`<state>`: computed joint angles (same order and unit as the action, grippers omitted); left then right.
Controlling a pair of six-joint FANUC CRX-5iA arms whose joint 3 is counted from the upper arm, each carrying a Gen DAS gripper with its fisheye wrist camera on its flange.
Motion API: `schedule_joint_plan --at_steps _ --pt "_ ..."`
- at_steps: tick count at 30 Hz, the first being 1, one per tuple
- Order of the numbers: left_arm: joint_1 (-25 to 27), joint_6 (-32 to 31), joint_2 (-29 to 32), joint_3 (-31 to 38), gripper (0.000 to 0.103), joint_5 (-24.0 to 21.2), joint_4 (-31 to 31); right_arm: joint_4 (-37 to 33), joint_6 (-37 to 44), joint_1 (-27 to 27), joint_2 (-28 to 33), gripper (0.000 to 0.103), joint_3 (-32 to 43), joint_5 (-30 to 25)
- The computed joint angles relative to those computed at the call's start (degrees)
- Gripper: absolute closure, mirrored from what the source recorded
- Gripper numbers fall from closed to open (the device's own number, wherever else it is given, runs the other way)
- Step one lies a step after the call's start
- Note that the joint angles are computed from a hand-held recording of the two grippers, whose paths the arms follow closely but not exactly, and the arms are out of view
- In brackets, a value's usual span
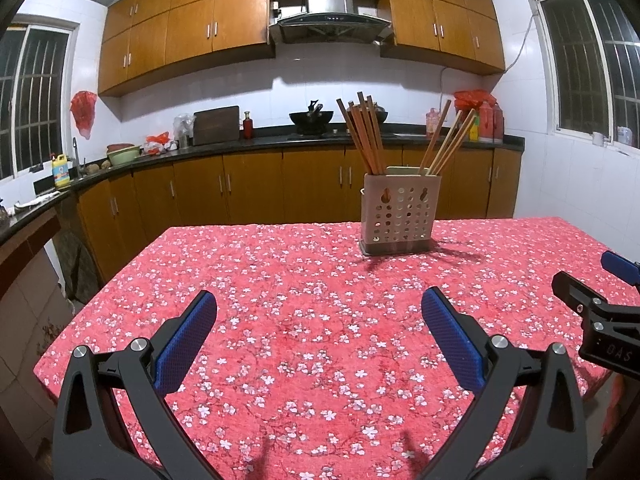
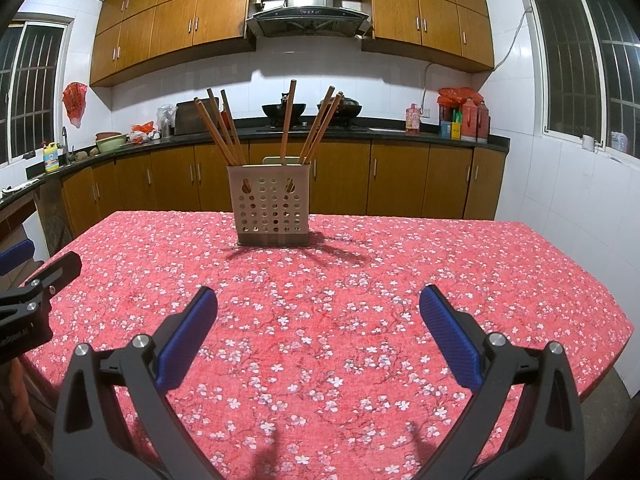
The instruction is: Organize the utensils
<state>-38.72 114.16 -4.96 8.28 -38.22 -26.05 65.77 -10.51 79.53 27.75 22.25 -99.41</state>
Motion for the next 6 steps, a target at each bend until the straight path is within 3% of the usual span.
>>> schedule_joint_plan --at_steps 6 --pt "0.0 0.5 0.1 0.3 0.002 -0.5 0.1 0.0 0.0 0.0 -0.1 0.004 0.0 0.0"
